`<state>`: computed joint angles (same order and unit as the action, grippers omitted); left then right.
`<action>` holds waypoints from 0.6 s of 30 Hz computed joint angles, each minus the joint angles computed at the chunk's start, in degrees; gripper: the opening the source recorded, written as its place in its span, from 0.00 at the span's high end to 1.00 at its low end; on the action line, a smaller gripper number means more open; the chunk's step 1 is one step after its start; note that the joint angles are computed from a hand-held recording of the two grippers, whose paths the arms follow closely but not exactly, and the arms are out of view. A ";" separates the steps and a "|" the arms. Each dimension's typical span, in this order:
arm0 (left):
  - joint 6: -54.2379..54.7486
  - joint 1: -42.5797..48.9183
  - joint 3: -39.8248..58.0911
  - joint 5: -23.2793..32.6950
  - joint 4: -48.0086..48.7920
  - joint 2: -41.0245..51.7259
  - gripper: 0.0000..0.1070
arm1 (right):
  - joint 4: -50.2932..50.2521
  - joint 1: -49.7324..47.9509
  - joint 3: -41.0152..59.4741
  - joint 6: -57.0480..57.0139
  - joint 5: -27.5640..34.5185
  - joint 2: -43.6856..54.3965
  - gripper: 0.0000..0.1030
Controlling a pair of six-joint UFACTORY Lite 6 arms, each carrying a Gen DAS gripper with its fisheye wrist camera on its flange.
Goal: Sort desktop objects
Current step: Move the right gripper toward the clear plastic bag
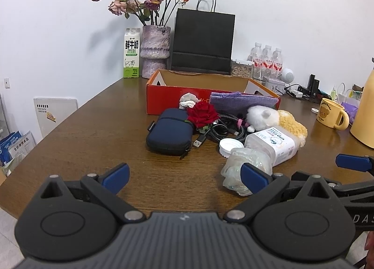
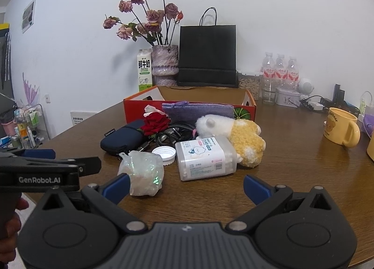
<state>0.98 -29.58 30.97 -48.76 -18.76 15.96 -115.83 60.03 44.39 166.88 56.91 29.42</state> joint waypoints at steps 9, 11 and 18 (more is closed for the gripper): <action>-0.27 0.58 -0.64 0.36 0.44 -0.43 0.04 | -0.16 -0.04 0.51 -0.55 -0.81 0.17 0.00; -0.57 0.95 -0.77 0.44 0.70 -0.44 0.04 | -0.16 -0.07 0.83 -0.84 -1.05 0.35 0.00; -1.13 1.81 -0.71 0.65 1.82 -0.28 0.04 | 0.43 0.23 1.84 -1.90 -1.46 0.81 0.00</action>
